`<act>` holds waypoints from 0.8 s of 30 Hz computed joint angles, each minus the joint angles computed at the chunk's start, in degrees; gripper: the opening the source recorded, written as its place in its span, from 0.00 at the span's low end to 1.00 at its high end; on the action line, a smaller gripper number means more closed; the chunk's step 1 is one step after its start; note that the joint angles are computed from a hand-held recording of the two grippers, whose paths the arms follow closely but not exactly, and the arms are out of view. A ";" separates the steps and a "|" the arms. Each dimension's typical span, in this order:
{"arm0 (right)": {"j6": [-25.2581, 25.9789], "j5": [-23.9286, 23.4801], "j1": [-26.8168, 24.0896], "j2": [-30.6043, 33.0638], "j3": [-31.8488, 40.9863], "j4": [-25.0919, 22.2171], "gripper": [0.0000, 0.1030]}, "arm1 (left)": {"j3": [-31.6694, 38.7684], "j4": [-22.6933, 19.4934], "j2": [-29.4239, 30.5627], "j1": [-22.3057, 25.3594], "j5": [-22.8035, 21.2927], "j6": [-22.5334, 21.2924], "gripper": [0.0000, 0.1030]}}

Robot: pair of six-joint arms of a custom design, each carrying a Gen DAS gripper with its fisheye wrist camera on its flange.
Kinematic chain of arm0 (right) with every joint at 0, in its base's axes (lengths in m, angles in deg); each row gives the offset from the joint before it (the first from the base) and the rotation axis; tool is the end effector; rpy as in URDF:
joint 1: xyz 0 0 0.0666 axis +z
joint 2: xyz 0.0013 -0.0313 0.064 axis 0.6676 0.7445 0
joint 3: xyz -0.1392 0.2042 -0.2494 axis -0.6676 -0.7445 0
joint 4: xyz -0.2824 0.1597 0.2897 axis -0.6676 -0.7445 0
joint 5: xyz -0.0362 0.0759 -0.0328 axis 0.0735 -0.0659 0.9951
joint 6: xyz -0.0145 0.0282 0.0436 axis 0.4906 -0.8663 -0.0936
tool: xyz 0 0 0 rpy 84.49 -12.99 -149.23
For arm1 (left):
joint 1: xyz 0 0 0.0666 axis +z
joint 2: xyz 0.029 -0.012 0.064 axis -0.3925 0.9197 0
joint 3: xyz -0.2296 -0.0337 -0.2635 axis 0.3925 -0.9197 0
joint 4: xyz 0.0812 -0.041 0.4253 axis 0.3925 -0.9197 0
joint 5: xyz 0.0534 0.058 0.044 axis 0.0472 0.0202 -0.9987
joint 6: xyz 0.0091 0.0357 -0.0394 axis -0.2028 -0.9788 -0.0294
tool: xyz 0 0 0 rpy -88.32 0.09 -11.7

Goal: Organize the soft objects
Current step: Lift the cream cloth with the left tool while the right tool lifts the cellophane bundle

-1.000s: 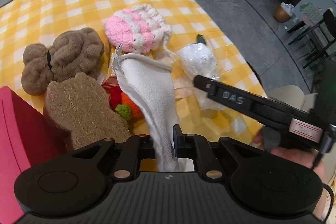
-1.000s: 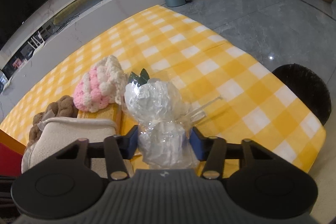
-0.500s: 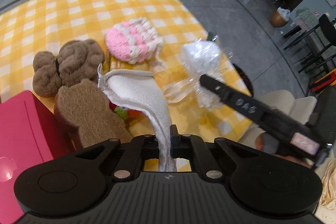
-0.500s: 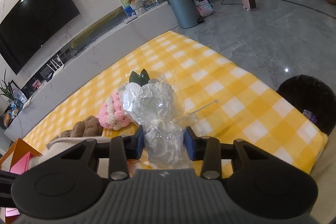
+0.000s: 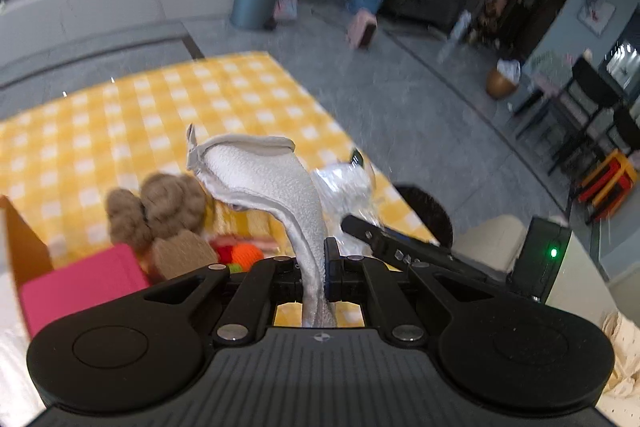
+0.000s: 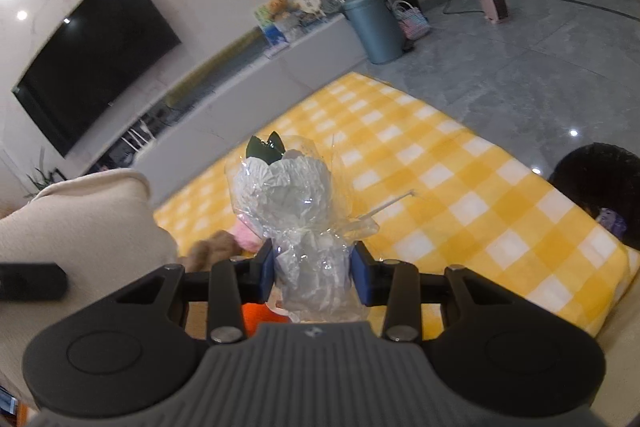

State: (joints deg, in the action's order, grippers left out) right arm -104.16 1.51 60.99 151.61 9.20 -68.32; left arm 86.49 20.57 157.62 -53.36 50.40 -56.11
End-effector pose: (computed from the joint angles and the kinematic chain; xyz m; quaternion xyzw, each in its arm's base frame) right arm 0.5912 0.2152 0.3636 -0.0181 0.8851 0.2910 0.3627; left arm 0.5405 -0.3123 0.4607 -0.0242 0.9314 -0.1518 0.3300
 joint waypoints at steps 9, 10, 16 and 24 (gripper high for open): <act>-3.40 -5.22 0.40 -5.80 -3.99 6.59 0.38 | -15.20 8.09 -14.13 1.39 -4.23 2.40 0.05; -3.31 -5.46 0.66 -6.48 -4.30 7.19 0.38 | -17.13 8.78 -15.89 1.59 -4.98 2.90 0.05; -1.20 -5.49 3.65 -9.73 -4.74 9.28 0.38 | -28.77 11.85 -26.53 2.95 -9.85 8.49 0.05; 6.53 -5.41 12.25 -10.67 -2.10 6.55 0.38 | -45.84 19.59 -41.23 5.58 -14.30 18.33 0.05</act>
State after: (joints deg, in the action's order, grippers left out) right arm -97.63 -3.90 73.24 140.94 7.10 -61.77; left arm 40.65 40.16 116.40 -47.78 36.10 -37.78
